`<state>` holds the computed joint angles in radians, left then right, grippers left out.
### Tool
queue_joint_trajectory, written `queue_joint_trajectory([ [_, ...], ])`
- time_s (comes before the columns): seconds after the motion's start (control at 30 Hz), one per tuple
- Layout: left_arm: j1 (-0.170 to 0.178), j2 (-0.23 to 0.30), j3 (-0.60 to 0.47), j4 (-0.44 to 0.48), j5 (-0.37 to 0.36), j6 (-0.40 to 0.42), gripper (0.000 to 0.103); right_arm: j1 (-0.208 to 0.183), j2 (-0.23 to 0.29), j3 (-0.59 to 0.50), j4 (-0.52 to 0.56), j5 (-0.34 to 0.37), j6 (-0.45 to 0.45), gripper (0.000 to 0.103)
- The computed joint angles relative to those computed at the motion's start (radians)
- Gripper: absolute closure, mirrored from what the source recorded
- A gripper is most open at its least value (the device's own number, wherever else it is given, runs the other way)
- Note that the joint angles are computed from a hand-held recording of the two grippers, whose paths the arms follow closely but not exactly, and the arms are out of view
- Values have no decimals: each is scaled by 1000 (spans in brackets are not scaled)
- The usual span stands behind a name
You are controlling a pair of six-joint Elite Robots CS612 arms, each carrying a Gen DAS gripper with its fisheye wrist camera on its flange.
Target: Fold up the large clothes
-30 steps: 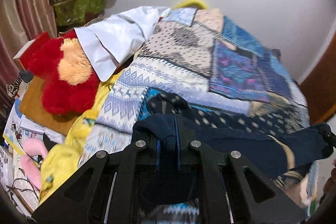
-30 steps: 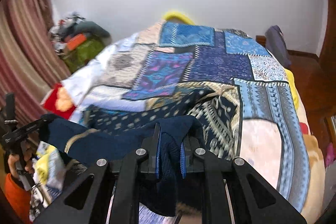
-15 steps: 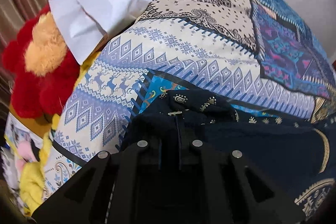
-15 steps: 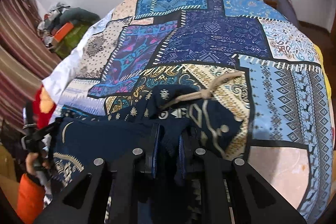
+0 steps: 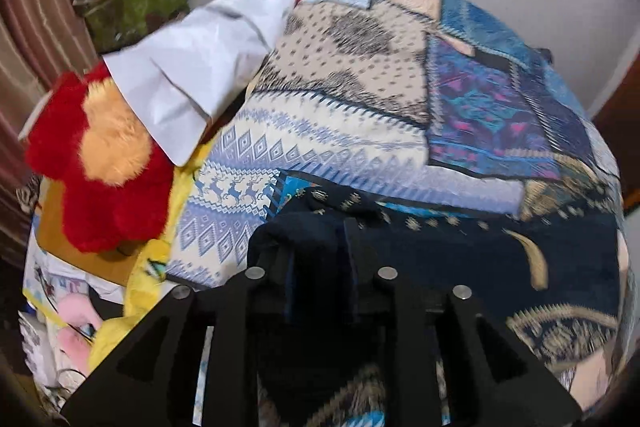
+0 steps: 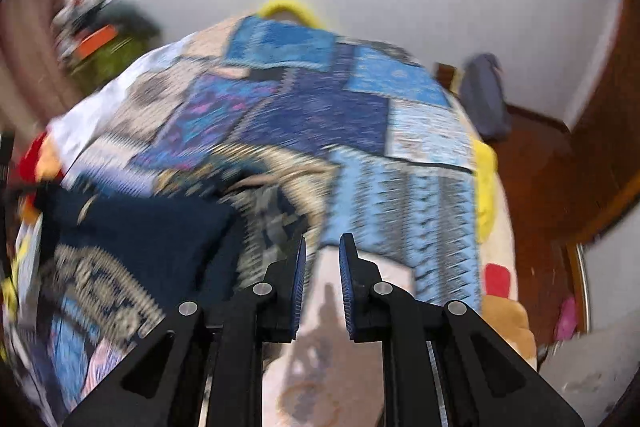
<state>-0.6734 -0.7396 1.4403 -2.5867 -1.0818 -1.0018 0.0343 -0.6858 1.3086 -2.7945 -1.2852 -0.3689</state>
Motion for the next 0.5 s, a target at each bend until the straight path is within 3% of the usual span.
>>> queue_joint_trajectory([
  [0.07,-23,-21,16,24,47,28,61,13,-20,40,-8,21,-49,91],
  [0.13,-48,-34,31,37,124,60,26,28,-30,68,-2,51,-93,91],
  [0.17,-59,-38,39,28,154,81,21,35,-33,78,5,63,-111,91],
  [0.23,-73,-40,54,-10,176,123,19,52,-34,93,23,75,-145,91],
  [0.33,-74,-28,56,-55,102,174,17,78,-23,93,59,61,-191,91],
  [0.5,-65,59,-21,20,-3,226,17,116,26,51,96,-9,-208,91],
])
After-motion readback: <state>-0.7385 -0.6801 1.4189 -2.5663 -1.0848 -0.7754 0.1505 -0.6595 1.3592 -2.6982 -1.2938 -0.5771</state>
